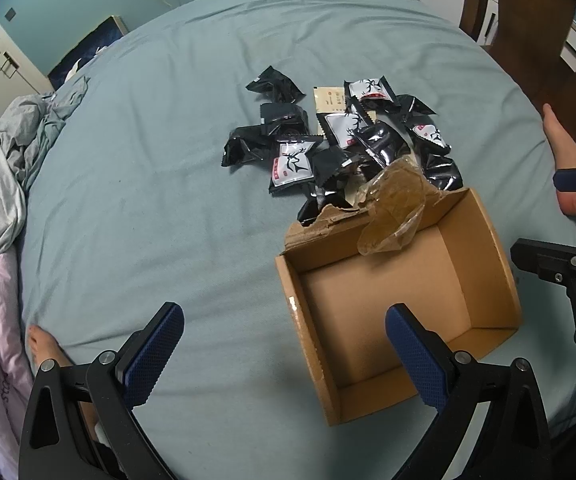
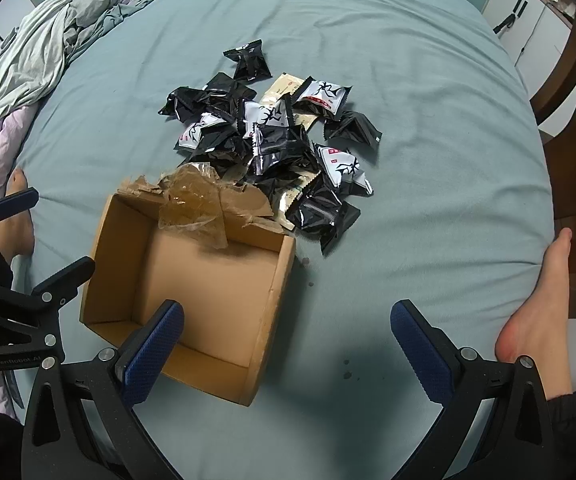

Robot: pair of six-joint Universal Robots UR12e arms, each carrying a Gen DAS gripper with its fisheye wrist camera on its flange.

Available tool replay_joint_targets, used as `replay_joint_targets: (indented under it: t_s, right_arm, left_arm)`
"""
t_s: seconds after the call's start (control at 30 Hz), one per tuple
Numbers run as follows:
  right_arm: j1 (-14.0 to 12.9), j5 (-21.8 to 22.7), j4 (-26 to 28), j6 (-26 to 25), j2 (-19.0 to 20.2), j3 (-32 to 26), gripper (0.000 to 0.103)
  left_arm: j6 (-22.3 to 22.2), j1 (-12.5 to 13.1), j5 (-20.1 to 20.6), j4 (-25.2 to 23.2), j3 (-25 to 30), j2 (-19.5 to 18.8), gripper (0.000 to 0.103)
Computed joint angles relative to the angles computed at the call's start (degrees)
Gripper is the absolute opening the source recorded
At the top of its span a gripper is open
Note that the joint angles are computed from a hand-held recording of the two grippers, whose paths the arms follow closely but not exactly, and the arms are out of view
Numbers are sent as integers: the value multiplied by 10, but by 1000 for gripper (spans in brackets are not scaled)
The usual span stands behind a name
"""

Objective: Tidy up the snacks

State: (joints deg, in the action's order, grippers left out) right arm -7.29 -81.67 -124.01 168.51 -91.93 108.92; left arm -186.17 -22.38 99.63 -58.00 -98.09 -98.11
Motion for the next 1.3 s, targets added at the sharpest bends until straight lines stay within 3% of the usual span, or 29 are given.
replay_joint_targets:
  t_s: [1.3]
  right_arm:
    - [-17, 21, 5, 38, 33, -29, 103]
  left_arm:
    - [-42, 12, -5, -18, 29, -27, 103]
